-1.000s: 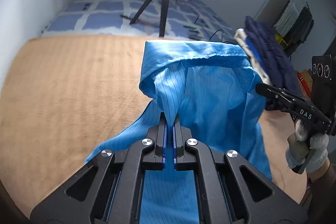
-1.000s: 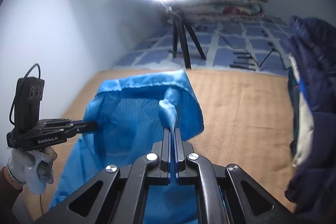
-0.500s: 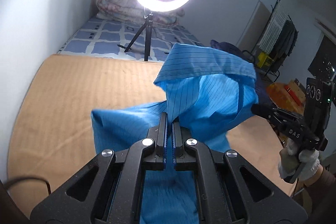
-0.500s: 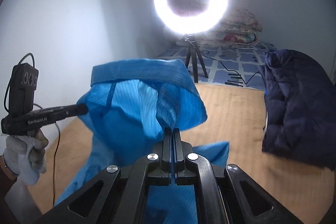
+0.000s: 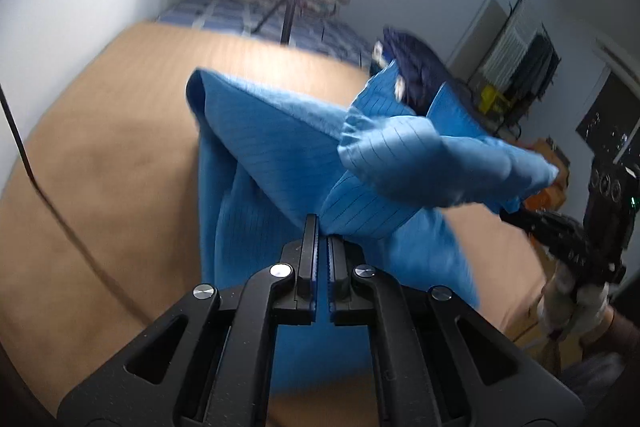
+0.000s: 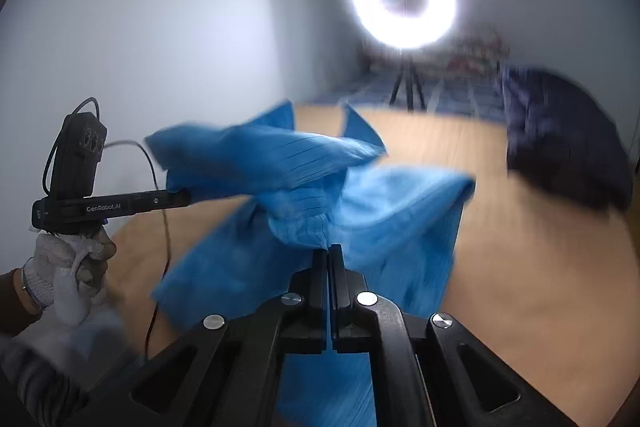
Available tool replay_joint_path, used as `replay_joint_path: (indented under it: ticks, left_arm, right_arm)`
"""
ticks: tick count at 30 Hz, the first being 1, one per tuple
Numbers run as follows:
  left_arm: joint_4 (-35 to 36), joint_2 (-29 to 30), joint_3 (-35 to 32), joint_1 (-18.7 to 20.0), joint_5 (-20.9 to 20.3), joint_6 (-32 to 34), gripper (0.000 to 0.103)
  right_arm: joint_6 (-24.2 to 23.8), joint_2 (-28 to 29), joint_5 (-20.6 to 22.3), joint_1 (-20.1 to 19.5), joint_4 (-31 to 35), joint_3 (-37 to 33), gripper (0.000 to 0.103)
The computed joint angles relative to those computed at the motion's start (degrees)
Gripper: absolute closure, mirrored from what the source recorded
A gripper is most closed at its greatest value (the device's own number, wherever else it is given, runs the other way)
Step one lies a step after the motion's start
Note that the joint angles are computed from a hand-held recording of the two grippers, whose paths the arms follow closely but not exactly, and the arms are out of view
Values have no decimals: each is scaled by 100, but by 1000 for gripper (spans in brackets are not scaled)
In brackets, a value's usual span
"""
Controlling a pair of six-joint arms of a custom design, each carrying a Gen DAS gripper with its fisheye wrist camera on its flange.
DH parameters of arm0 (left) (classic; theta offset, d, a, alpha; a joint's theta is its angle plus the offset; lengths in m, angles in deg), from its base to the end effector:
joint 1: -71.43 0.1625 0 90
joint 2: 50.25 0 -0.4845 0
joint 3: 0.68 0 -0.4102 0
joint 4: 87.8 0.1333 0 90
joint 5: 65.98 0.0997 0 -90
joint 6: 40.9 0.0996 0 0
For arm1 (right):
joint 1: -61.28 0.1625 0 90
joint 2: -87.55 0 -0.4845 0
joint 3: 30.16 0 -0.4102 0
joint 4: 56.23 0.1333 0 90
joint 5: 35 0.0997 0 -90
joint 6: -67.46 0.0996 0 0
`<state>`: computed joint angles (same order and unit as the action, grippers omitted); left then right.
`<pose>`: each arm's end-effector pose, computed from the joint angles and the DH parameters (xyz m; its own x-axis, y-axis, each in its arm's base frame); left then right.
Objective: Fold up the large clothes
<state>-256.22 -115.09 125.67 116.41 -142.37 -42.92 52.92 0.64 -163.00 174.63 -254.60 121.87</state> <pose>-0.2607 -0.4821 0.1769 -0.7588 0.6149 -0.2147 0.6504 0.6984 -0.2986 0.1949 -0.2699 0.2853 -0.7897 -0.0953 0.6061 -0.5030 0.6661 -0.5507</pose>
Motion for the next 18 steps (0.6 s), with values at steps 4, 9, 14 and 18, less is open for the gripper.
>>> replay_joint_path:
  ticks: [4,9,14,18]
  left_arm:
    - [255,-438,500,76,77,-71,102]
    - [373,-947,648,387,-191,-505,59]
    - [354,-628,-50,852,-863,-1151,41]
    - [463,-47,-813,1145,-1389,-1613,33]
  right_arm:
    - [313,-304,26,-61,501,446,103]
    - [727,-1159,109,-220,1280,812,77]
    - [708,-2183,1492,-1337,1574,719,39]
    - [862,-2239,2462,-2062,1353,557,32]
